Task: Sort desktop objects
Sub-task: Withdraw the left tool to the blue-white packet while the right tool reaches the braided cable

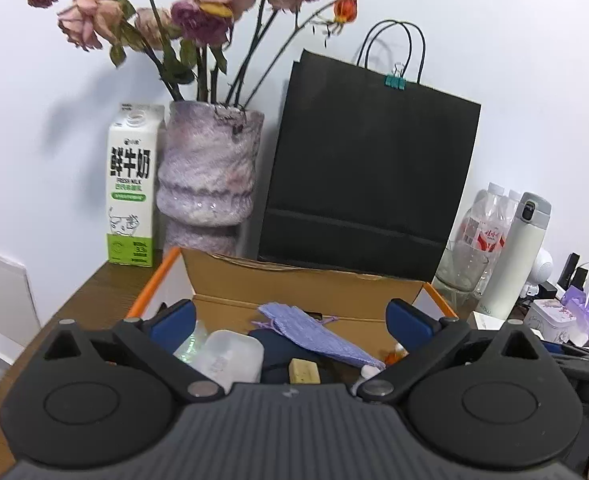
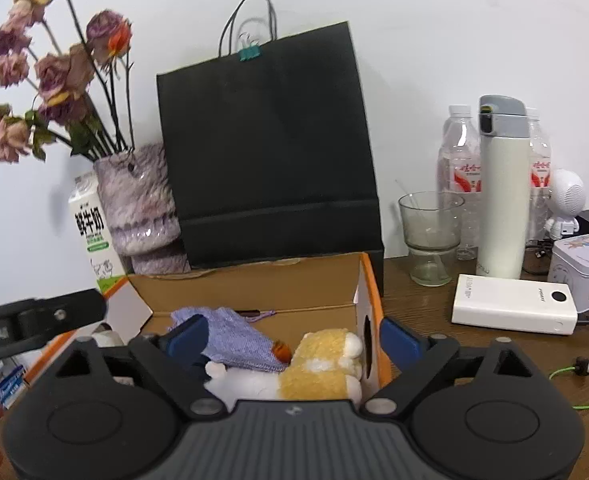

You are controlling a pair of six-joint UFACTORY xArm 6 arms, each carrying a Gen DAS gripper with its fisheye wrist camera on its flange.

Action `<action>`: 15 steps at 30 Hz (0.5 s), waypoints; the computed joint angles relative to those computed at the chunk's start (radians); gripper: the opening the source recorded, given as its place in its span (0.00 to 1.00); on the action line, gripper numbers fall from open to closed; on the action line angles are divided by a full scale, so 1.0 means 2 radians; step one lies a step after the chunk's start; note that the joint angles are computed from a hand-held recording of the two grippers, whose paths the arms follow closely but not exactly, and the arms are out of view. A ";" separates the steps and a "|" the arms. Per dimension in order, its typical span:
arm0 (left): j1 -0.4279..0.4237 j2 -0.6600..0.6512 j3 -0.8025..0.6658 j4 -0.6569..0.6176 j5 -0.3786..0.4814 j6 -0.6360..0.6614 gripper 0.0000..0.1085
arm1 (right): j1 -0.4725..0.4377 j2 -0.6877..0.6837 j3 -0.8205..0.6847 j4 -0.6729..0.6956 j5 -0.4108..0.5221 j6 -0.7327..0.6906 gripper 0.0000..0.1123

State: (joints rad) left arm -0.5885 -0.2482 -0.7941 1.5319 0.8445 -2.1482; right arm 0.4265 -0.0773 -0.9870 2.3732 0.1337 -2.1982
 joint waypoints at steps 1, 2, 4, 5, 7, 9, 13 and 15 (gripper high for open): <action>-0.004 -0.007 0.005 -0.002 0.005 -0.001 0.95 | -0.002 -0.006 0.005 0.006 0.002 -0.006 0.91; -0.007 -0.013 0.009 -0.005 0.009 0.000 0.95 | -0.003 -0.012 0.009 0.015 0.002 -0.016 0.91; -0.014 -0.026 0.020 -0.014 0.018 0.003 0.95 | -0.005 -0.025 0.019 0.020 0.001 -0.024 0.91; -0.018 -0.032 0.026 -0.018 0.024 0.003 0.95 | -0.006 -0.032 0.026 0.020 0.002 -0.026 0.91; -0.025 -0.046 0.037 -0.028 0.036 0.003 0.95 | -0.007 -0.045 0.039 0.016 0.001 -0.025 0.92; -0.029 -0.061 0.050 -0.040 0.044 0.005 0.95 | -0.007 -0.056 0.051 0.017 -0.003 -0.031 0.92; -0.042 -0.093 0.075 -0.070 0.066 0.014 0.95 | -0.007 -0.078 0.076 0.011 -0.013 -0.027 0.92; -0.050 -0.110 0.088 -0.083 0.079 0.020 0.95 | -0.005 -0.088 0.088 0.004 -0.016 -0.021 0.92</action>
State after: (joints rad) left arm -0.6884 -0.4681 -0.6186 1.3665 1.0018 -2.1089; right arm 0.4156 -0.2530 -0.8107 2.3813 0.1025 -2.2403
